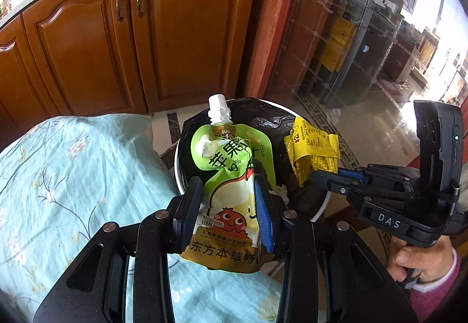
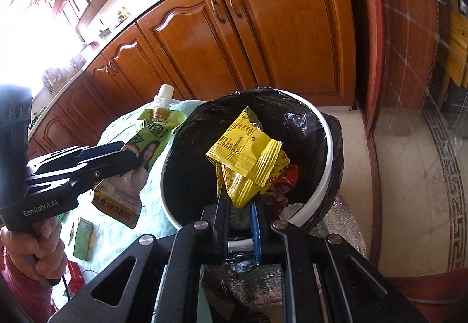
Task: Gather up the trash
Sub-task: 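Carry the juice pouch with the left tool while the right tool carries the yellow wrapper to the bin, then open the left tool over the bin while the right tool releases the yellow wrapper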
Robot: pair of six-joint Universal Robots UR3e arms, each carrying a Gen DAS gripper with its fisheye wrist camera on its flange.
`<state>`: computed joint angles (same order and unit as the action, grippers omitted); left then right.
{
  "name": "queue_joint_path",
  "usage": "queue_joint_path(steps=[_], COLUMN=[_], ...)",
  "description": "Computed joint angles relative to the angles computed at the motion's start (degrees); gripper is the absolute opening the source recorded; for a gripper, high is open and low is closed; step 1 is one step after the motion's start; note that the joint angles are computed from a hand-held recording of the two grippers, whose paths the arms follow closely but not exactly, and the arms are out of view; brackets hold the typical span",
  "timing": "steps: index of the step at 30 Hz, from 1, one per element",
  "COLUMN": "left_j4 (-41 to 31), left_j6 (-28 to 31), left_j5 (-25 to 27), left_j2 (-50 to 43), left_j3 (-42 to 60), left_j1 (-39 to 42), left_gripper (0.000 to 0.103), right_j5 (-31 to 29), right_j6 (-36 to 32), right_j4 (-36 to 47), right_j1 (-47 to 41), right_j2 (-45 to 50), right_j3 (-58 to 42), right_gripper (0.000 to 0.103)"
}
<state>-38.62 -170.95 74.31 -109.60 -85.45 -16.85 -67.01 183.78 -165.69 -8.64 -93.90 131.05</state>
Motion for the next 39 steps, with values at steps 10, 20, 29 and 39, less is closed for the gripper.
queue_joint_path(steps=[10,20,29,39], left_j4=[-4.03,-6.63,-6.68,2.62], left_j6=[-1.8,-2.34,-2.56,-2.35], left_j5=[2.4,3.53,4.18,-2.67], left_j2=[-6.79,-9.97,-8.42,9.26], left_j3=[8.92,13.26,12.51,-12.06], left_j1=[-2.4,-3.74,-3.81,5.35], left_gripper=[0.034,0.036,0.04,0.046], right_j5=[0.31,-0.08,1.33,5.54], right_j6=[-2.58,-2.84,-1.14,2.16], right_j4=[5.05,7.12,6.45,-0.95], right_j1=[-1.56,-1.31,-2.47,-3.79], right_j2=[2.99,5.28,3.62,-3.99], right_j3=[-4.58,-7.31,-5.94,4.36], right_gripper=[0.012,0.013,0.044,0.053])
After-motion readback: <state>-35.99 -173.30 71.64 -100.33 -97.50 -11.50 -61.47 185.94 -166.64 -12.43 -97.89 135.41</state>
